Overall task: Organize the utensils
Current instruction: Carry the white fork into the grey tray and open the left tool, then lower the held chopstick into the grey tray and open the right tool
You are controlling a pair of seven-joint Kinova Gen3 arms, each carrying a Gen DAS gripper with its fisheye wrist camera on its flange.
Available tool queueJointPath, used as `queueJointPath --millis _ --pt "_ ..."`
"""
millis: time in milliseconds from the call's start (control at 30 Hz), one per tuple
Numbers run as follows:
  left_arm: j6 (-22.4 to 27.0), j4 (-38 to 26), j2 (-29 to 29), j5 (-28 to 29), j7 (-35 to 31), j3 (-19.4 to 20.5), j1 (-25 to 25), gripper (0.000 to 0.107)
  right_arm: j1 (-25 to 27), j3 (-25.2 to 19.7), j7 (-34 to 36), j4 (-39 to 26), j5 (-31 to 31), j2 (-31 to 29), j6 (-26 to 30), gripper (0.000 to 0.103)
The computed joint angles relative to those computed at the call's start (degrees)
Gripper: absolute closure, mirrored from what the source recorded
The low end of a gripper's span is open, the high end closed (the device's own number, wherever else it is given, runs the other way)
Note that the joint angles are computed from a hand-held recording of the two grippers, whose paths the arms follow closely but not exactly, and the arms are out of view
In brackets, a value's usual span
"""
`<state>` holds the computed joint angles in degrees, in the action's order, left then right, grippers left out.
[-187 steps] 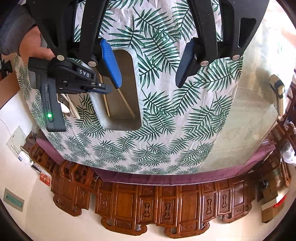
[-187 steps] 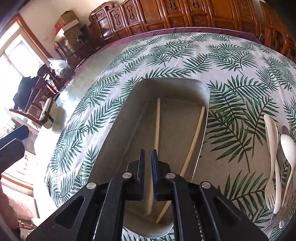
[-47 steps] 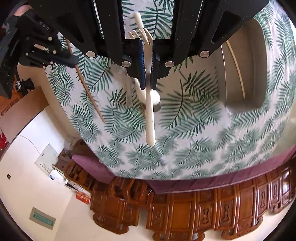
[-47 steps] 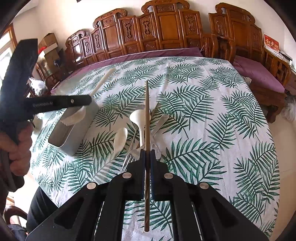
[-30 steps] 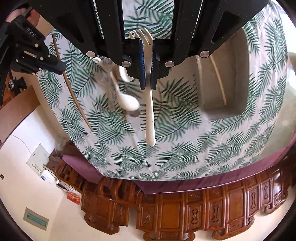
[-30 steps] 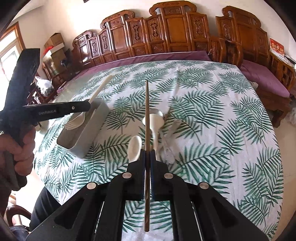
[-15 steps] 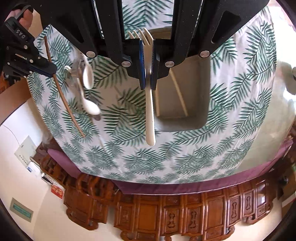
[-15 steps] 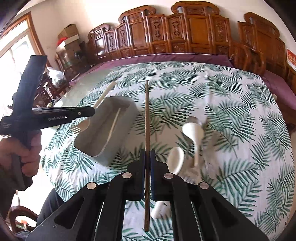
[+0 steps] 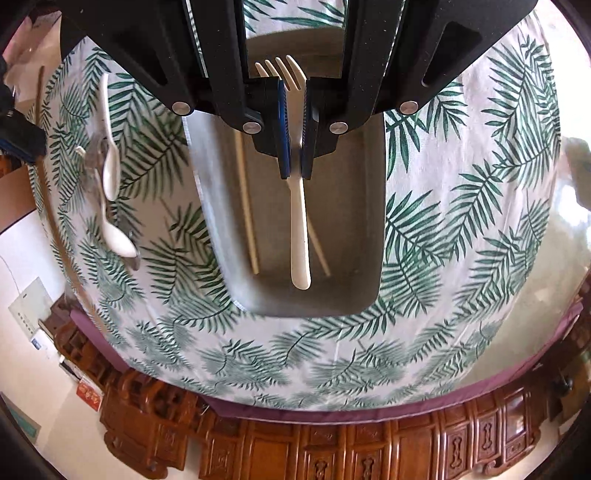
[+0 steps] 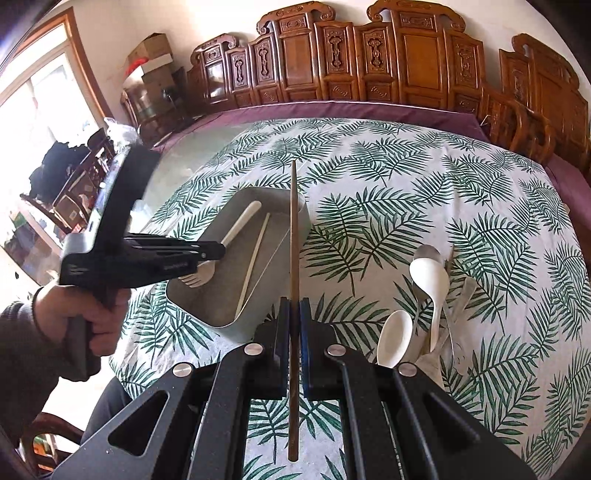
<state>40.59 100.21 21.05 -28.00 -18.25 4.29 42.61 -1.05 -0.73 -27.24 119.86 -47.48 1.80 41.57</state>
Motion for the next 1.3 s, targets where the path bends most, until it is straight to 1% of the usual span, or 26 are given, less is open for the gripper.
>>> queueJointPath --millis 167,333,400,567,767,833,933,1000,1033,1100,1200,1300 --pt "-1.61 0.83 0.72 1.42 -1.39 0.06 -1.41 0.102 -0.88 -0.56 -2.43 -0.68 1.65 0.29 -0.42 0.097" --pt "-2.25 1.61 0.20 1.88 -1.70 -0.38 -1.24 0.101 -1.87 -1.33 -4.14 -0.91 2.75 0.45 -1.17 0.097" --pt "-2.76 2.65 -0.96 1.33 -1.11 -0.63 -0.88 0.094 -2.51 -1.76 -4.99 -1.02 3.23 0.44 -1.61 0.097" --pt "-1.25 4.89 -4.69 -3.08 3.29 -0.71 1.17 0.092 -4.22 -2.91 -6.75 -1.13 3.43 0.89 -2.89 0.097" --pt "2.33 7.92 -9.49 -9.69 9.97 1.97 1.88 0.083 -6.34 -4.48 -8.75 -1.39 3.02 1.94 -4.20 0.097" --pt "3.04 8.81 -10.80 -10.90 11.65 3.19 1.33 0.077 -6.92 -5.05 -9.48 -1.64 2.55 2.60 -4.52 0.097" --pt "4.94 9.99 -12.83 -12.86 14.15 5.19 0.68 0.066 -7.47 -5.90 -10.68 -2.44 1.90 4.23 -4.74 0.097" --pt "6.21 10.29 -13.67 -13.94 15.33 6.65 0.10 0.053 -7.47 -6.43 -11.41 -3.16 1.34 5.42 -4.57 0.097" --pt "7.10 10.52 -14.25 -14.65 16.14 7.36 0.01 0.049 -7.43 -6.75 -11.69 -3.55 0.87 6.10 -4.59 0.097" --pt "8.31 10.72 -14.97 -15.54 17.24 8.64 -0.39 0.036 -7.28 -7.45 -12.24 -4.44 -0.17 7.80 -4.96 0.097" --pt "9.30 11.64 -16.44 -16.77 19.07 10.28 -0.97 0.028 -6.98 -8.69 -12.84 -5.58 -1.27 9.93 -5.60 0.097" --pt "10.19 12.23 -17.39 -17.43 20.35 11.54 -1.59 0.024 -6.73 -9.94 -13.78 -6.64 -1.76 11.87 -6.55 0.097"
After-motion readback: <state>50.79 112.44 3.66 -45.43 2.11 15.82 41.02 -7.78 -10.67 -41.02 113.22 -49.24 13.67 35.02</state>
